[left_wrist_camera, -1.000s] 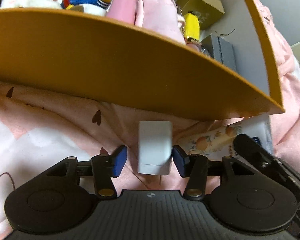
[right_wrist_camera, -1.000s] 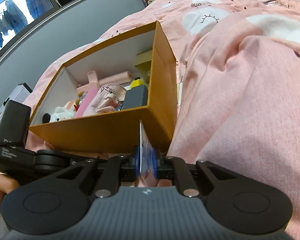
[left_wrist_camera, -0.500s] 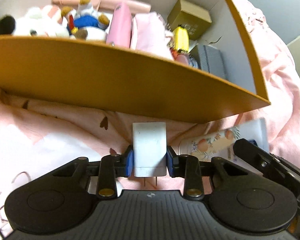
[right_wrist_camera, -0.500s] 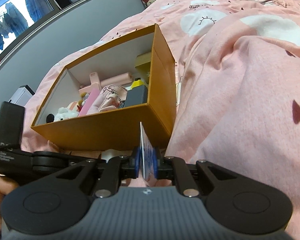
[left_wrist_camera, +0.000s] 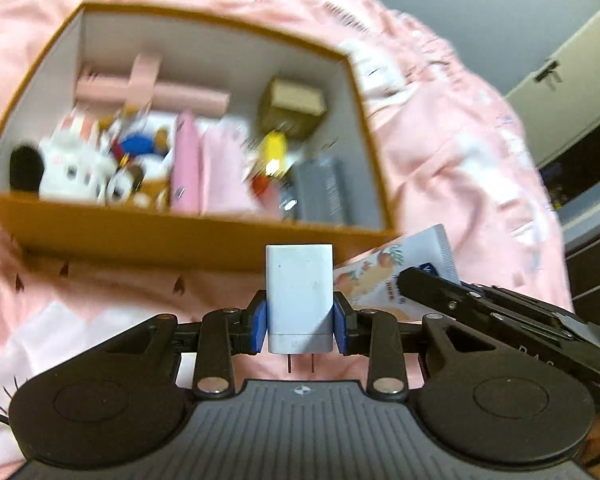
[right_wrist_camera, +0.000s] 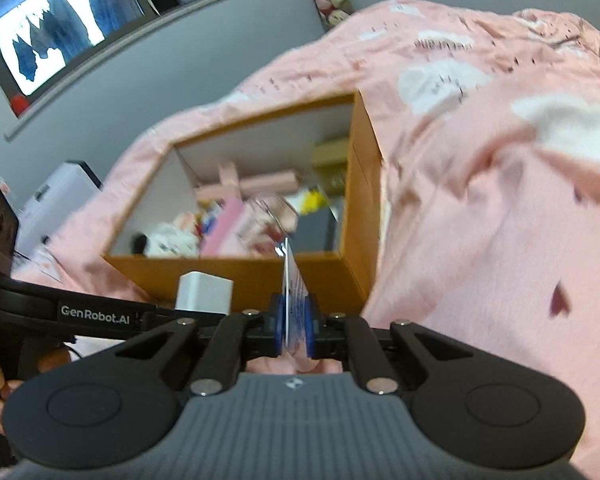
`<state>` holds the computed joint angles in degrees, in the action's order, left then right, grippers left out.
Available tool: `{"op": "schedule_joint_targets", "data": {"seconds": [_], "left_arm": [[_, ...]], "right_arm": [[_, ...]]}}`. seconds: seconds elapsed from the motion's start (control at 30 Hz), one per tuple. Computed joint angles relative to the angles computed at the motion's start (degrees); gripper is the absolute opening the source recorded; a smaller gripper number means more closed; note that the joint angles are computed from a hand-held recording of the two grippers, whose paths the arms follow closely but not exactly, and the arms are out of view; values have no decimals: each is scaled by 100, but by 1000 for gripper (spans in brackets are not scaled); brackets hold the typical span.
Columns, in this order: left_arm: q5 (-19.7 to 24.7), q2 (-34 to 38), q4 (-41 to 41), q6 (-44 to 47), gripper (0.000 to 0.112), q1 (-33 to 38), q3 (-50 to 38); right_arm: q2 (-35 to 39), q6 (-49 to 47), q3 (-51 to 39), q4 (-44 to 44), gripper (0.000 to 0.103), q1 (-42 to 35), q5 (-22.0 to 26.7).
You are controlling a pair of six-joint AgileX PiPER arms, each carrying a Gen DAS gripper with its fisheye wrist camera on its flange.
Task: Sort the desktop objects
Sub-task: 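Lift and carry the charger plug and lotion tube over the box with both grippers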
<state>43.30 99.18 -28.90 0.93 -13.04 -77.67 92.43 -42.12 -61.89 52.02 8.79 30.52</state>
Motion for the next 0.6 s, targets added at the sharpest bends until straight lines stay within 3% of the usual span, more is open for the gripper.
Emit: {"op": "schedule_joint_targets", "data": {"seconds": [0.13,0.23,0.43,0.6], "left_arm": [[129,151,-193,218,37,135,-486],[204,434,42,77,37,139,-1103],[535,1435,460,-268,37,78,-2732],[1254,2738,799,-731,37,27,-4538]], "right_arm": [[-147,-176,-339,266,11,-281,526],[-107,-143,-737,202,10,-288,529],[311,69,-1667,-129,10,-183,134],[831,438,-2375,-640,10,-14,-299]]}}
